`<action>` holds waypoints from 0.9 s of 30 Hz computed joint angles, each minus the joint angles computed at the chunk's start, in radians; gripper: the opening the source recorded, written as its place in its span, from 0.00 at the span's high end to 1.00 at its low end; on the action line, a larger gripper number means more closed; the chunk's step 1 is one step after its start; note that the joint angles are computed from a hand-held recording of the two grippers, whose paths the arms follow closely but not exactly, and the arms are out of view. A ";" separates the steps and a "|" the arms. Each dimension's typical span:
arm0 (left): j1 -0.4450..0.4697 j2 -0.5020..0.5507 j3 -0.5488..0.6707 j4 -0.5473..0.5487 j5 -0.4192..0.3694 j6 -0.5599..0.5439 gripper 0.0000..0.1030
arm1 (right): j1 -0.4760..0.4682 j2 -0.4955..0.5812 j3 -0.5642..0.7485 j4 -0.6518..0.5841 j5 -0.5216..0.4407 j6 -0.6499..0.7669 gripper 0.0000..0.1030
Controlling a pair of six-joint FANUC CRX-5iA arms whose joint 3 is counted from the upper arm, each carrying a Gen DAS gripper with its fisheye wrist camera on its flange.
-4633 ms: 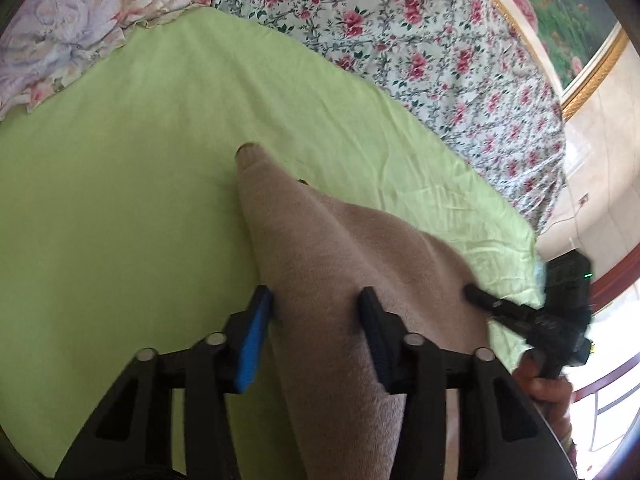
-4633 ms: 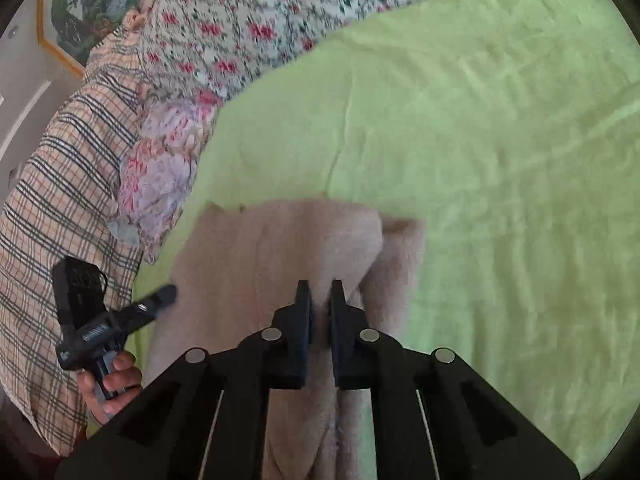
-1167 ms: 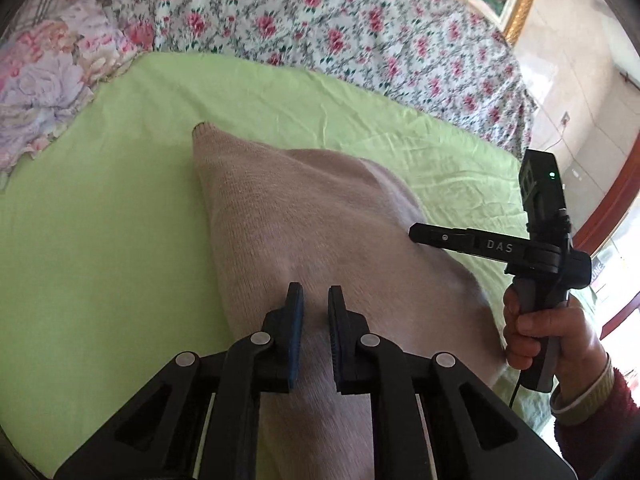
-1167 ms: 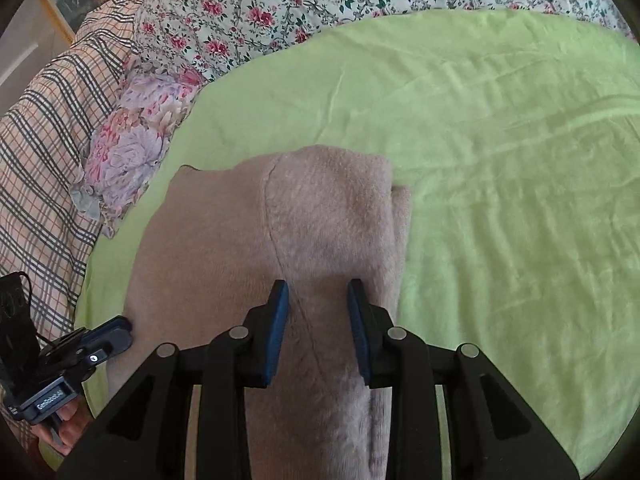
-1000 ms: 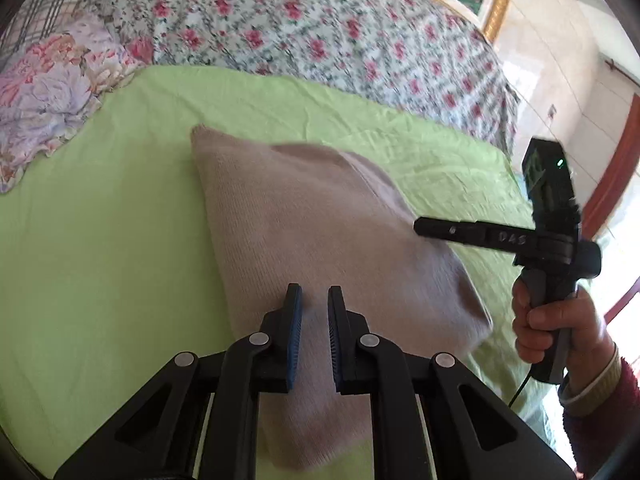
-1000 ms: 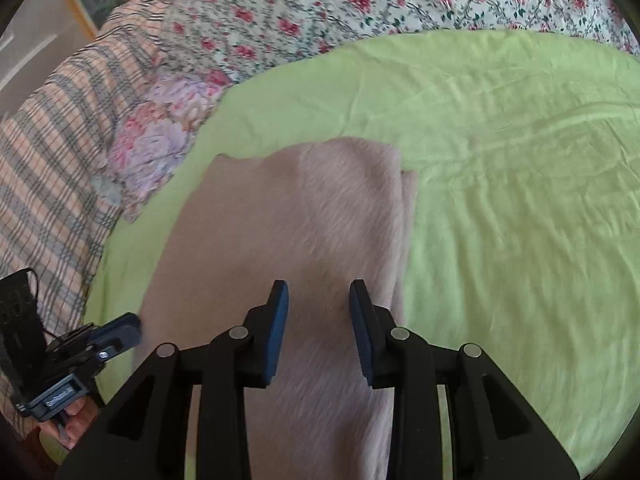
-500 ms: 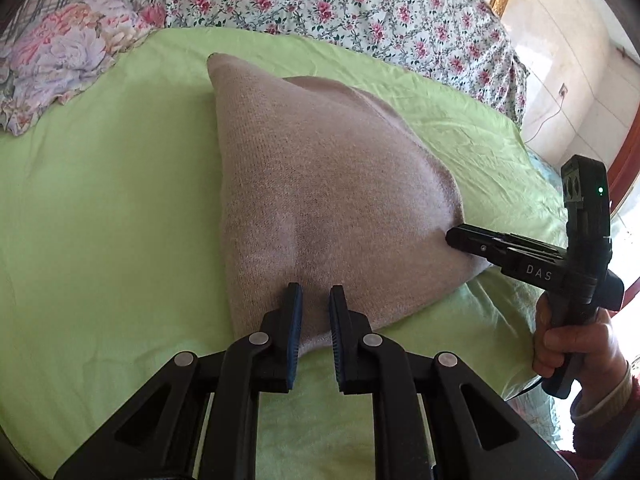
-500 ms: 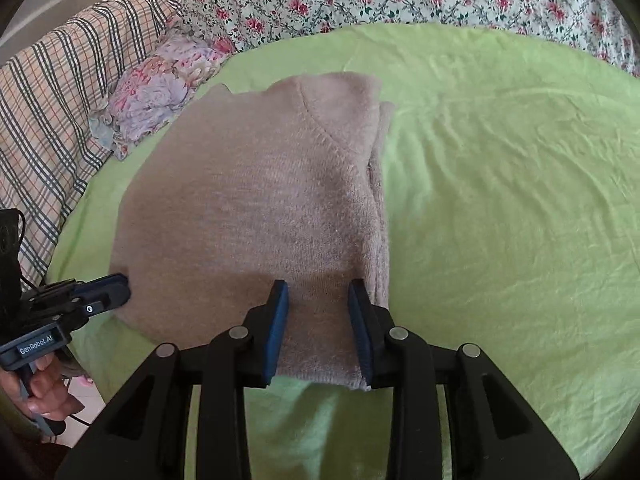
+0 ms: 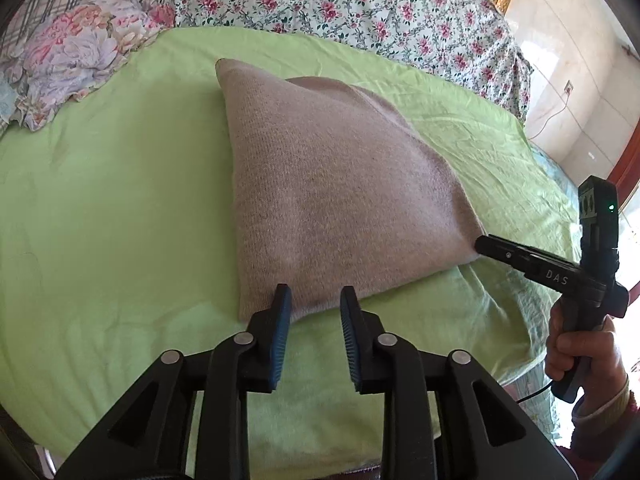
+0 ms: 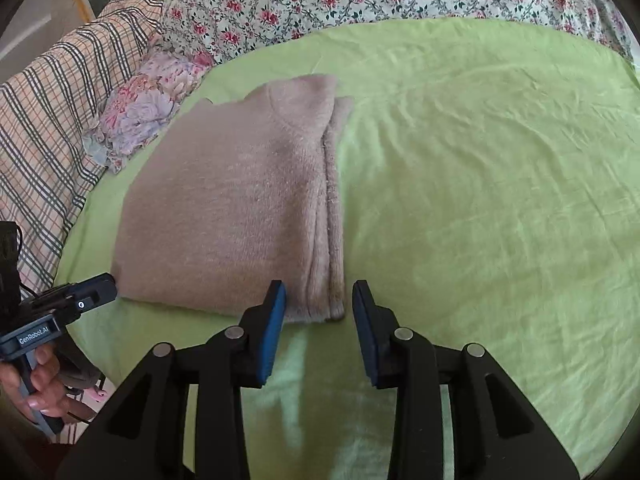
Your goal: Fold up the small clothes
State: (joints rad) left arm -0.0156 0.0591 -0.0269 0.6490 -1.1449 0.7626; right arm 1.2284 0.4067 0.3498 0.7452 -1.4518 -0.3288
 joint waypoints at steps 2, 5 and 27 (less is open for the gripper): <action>0.005 -0.015 -0.002 -0.023 -0.010 0.012 0.64 | 0.011 0.001 0.004 0.008 -0.005 -0.009 0.65; 0.018 -0.032 -0.011 -0.040 -0.019 0.018 0.62 | 0.025 0.010 0.019 0.017 -0.016 -0.013 0.65; -0.016 0.226 0.350 -0.017 -0.059 0.193 0.39 | -0.209 -0.110 -0.117 0.090 0.351 -0.043 0.58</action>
State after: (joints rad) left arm -0.0317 0.2854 0.3231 0.6317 -1.2038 0.9556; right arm 1.0190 0.2966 0.2323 0.8352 -1.1013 -0.3715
